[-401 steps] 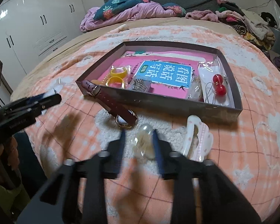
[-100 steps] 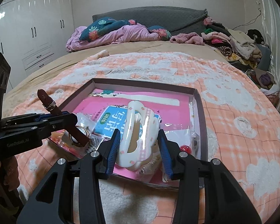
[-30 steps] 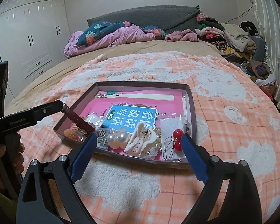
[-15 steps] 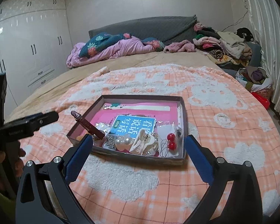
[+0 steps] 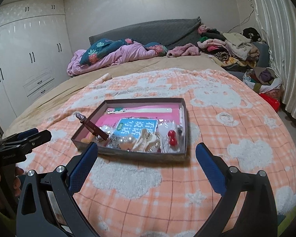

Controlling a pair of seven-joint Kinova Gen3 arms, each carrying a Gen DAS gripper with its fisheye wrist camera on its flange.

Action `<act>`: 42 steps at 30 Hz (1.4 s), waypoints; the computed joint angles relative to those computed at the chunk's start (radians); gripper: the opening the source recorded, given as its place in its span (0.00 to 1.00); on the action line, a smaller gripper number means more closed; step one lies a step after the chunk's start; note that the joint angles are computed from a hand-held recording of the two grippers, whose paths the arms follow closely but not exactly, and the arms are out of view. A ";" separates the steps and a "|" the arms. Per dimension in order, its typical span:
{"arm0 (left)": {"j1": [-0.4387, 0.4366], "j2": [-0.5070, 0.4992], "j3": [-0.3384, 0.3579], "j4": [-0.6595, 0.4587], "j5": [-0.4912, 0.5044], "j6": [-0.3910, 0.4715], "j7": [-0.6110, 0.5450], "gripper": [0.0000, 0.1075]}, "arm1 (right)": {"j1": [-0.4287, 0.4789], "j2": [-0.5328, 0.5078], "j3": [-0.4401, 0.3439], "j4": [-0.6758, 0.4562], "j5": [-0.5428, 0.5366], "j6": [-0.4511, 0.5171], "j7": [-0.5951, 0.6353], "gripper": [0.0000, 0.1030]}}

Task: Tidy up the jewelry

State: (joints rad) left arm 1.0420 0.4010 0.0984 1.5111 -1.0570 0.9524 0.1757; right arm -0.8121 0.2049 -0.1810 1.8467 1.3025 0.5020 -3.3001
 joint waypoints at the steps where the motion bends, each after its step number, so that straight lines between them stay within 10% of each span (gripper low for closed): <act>1: 0.007 0.001 -0.001 0.007 -0.005 0.000 0.016 0.87 | -0.002 -0.002 0.000 0.009 0.005 0.002 -0.014 0.96; 42: 0.042 0.042 -0.012 0.045 0.002 -0.041 0.057 0.87 | -0.049 0.043 0.016 0.030 -0.060 0.019 0.035 0.96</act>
